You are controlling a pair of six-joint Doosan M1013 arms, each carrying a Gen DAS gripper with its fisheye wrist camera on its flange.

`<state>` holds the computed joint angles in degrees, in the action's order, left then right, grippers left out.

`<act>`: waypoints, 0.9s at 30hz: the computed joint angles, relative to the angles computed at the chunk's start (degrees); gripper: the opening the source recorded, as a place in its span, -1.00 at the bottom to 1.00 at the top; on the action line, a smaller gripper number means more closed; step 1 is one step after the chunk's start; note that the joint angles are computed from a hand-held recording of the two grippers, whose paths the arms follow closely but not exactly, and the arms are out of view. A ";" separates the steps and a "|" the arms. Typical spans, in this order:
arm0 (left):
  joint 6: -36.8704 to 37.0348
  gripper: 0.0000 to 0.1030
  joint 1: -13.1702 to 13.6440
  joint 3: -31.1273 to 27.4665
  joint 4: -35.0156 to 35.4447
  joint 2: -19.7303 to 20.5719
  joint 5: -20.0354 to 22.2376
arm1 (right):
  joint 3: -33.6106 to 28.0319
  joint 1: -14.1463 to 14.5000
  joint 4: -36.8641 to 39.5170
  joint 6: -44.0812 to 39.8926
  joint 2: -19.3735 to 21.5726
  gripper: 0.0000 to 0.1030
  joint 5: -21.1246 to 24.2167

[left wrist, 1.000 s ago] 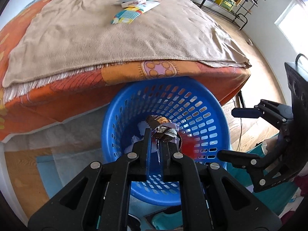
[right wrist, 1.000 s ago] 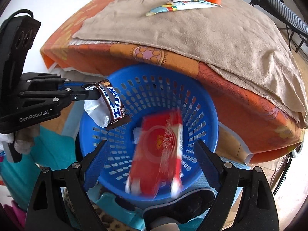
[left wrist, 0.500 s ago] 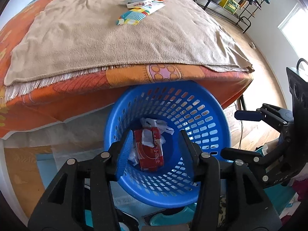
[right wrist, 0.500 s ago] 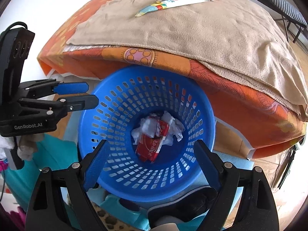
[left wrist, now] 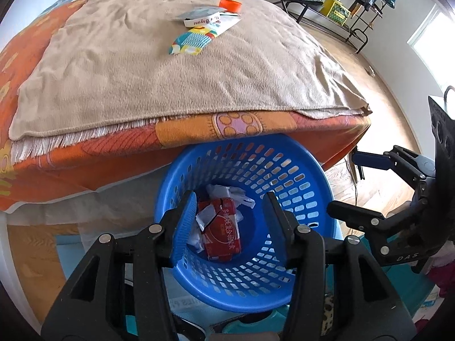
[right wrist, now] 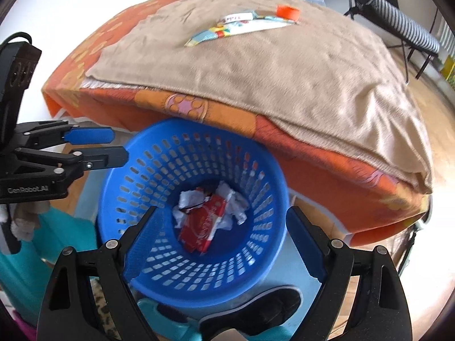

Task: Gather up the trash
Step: 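Open both tools to drop the wrapper and red box into the basket, then reach the left tool to the grey sachet while the right tool approaches the orange cap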

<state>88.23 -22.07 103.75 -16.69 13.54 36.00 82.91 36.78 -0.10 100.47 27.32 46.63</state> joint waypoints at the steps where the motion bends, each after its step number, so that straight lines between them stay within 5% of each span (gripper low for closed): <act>1: 0.17 -0.04 0.14 -0.20 -0.36 0.03 0.05 | -0.07 -0.12 0.13 0.05 0.04 0.72 -0.11; 9: -1.02 -0.04 1.03 -2.40 -0.12 0.46 0.32 | -0.69 -2.01 6.37 -1.96 0.66 0.72 -0.84; 20: -2.75 -0.04 3.86 -8.53 -1.85 3.37 1.54 | -4.23 -2.61 1.58 0.12 1.63 0.72 -4.85; 27: -4.72 -0.03 5.59 -13.48 -2.59 6.37 2.81 | -8.33 -5.38 10.41 -5.16 4.14 0.72 -7.29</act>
<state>83.51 -16.47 90.27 -19.28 19.91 38.81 74.58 31.39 10.31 95.31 31.46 39.34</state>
